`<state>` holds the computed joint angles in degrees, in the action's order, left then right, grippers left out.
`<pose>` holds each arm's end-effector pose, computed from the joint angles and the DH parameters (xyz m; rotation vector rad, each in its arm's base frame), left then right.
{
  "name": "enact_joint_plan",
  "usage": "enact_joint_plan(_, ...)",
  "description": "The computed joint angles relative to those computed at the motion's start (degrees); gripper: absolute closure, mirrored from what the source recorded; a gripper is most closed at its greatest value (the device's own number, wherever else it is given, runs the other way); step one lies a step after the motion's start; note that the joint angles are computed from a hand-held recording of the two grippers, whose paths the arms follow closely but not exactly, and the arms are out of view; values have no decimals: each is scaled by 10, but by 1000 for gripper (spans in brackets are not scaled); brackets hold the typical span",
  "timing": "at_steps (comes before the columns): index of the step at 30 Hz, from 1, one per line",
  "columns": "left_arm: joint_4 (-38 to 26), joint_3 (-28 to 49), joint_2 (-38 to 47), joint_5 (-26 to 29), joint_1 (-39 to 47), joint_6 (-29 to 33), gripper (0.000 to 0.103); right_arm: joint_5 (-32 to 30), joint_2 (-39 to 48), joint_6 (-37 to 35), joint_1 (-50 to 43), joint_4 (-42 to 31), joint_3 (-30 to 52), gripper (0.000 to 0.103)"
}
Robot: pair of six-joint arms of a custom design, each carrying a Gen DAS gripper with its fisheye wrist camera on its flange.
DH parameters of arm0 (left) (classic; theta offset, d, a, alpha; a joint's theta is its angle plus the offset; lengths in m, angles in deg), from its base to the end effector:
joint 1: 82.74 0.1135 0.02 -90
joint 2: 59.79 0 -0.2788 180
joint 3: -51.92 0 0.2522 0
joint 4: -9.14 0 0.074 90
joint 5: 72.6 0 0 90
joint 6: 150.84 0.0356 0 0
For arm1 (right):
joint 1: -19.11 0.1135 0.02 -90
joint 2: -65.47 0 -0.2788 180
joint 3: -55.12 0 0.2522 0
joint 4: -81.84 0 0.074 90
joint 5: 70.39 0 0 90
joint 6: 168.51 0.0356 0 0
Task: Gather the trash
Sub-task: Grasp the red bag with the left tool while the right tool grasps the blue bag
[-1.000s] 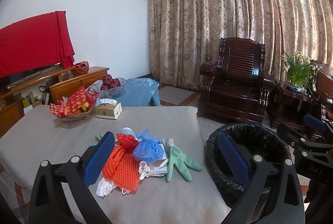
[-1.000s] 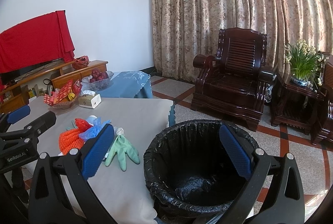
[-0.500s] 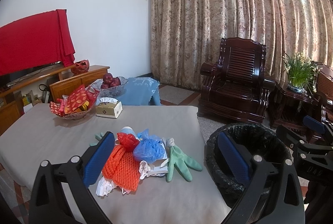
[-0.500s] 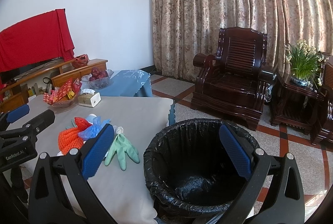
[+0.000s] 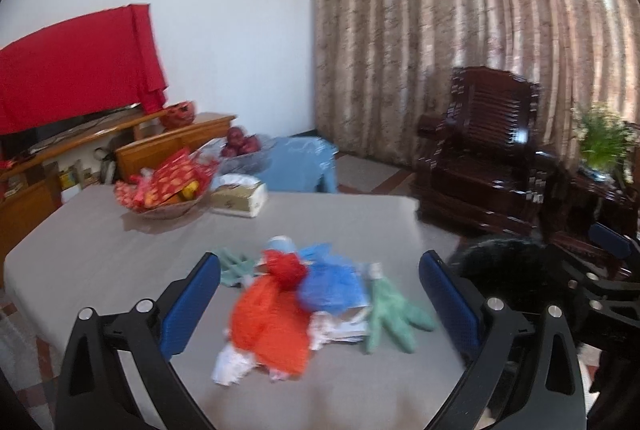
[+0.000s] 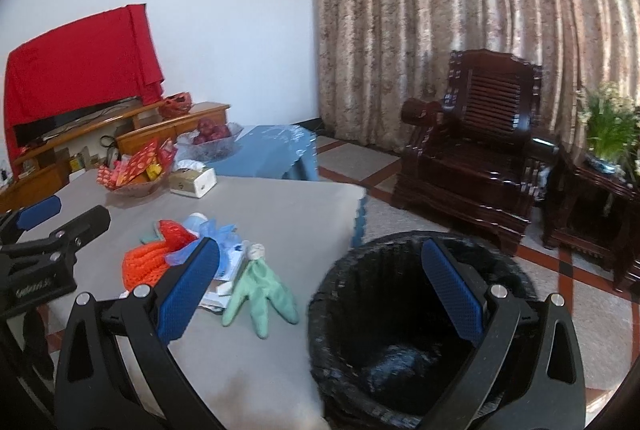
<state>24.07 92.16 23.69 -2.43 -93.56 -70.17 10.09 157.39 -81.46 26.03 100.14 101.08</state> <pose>0.2642 -0.0382 0.1667 -0.1850 2.0275 0.1370 0.2984 0.0421 0.1602 -0.2793 2.0340 0.2136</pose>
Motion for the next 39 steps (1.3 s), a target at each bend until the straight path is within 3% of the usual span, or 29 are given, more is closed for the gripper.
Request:
enact_joint_plan(6, 50, 16, 97, 26, 96, 34, 6, 12, 106, 1, 59, 4, 73, 5)
enact_joint_plan(13, 107, 29, 195, 93, 181, 55, 7, 2, 229, 17, 101, -39, 194, 6)
enact_joint_plan(16, 101, 47, 223, 127, 200, 63, 18, 5, 275, 13, 115, -65, 251, 12)
enact_joint_plan(20, 88, 80, 260, 159, 209, 67, 20, -10, 317, 12, 121, -103, 307, 25)
enact_joint_plan(28, 60, 148, 312, 164, 201, 83, 21, -19, 357, 10, 128, -146, 370, 25)
enact_joint_plan(34, 59, 148, 313, 148, 222, 86, 21, -22, 398, -1, 159, -190, 435, 26)
enact_joint_plan(37, 59, 144, 311, 151, 233, 84, 21, -26, 427, -2, 169, -231, 478, 34)
enact_joint_plan(39, 59, 143, 308, 155, 239, 81, 21, -47, 443, 2, 168, -264, 504, 47)
